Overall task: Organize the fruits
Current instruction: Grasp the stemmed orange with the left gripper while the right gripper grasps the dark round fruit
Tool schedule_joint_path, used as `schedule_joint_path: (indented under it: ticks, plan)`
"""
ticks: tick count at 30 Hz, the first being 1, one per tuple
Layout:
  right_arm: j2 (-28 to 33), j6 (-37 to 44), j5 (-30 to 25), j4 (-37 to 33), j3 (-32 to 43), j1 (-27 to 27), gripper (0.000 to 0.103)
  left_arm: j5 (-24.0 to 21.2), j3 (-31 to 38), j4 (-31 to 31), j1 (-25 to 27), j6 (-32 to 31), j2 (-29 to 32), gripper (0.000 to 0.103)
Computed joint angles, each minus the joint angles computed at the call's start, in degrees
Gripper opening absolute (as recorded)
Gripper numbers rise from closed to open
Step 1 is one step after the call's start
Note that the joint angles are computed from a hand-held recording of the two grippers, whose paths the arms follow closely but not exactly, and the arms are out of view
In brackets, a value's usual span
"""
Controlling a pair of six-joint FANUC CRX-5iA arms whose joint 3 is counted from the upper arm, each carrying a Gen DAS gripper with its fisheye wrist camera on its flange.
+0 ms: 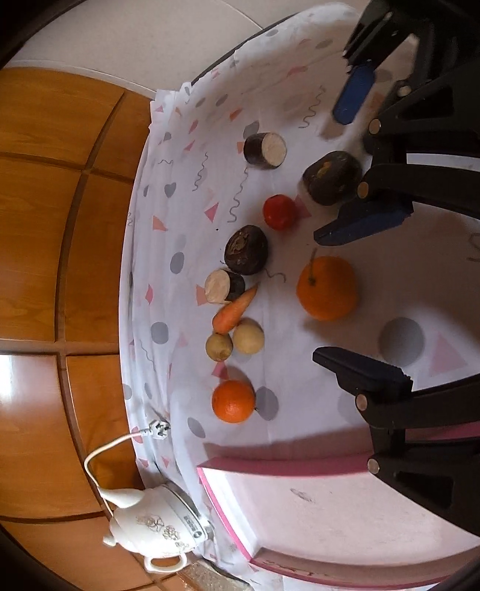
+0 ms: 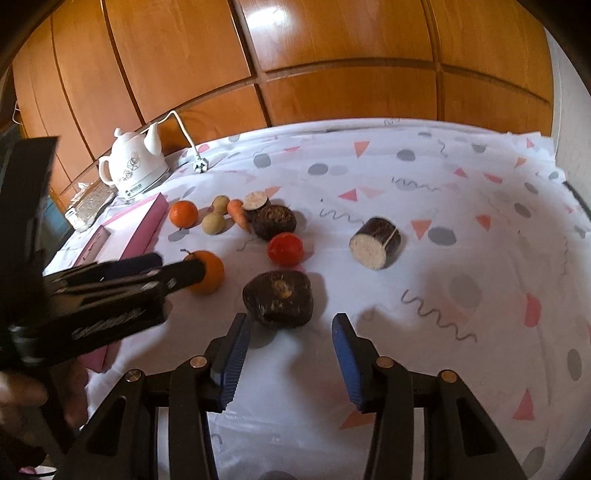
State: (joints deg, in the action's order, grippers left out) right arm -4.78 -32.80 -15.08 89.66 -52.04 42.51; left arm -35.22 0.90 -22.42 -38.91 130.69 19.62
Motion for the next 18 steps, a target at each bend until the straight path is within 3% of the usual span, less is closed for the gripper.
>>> schedule_joint_path:
  ticks: [3,4,5,8,15,18]
  plan:
    - [-0.26,-2.48,2.73,2.75,-0.43,-1.96,0.047,-0.03,1.05,1.50,0.62,-1.44,1.69,0.056]
    - [-0.18,-2.41,3.16,2.77,-0.41,-2.21,0.047,0.82,0.61,3.24,1.25,-2.70,1.97,0.044]
    - [-0.14,-2.83,3.85,3.29,-0.43,-2.69,0.047,3.07,-0.96,7.52,2.57,-5.83,2.13,0.042]
    - [0.22,-2.41,4.67,2.03,-0.23,-2.92,0.047,7.97,-4.18,10.47,3.67,-6.81,1.64,0.041]
    - [1.19,-4.01,6.19,5.52,0.81,-4.82,0.047,6.35,-1.81,-2.23,0.12,3.37,2.19,0.041]
    - [1.60,-4.08,7.39,7.14,1.35,-5.65,0.047,6.76,-1.93,-3.16,0.05,4.39,2.16,0.042]
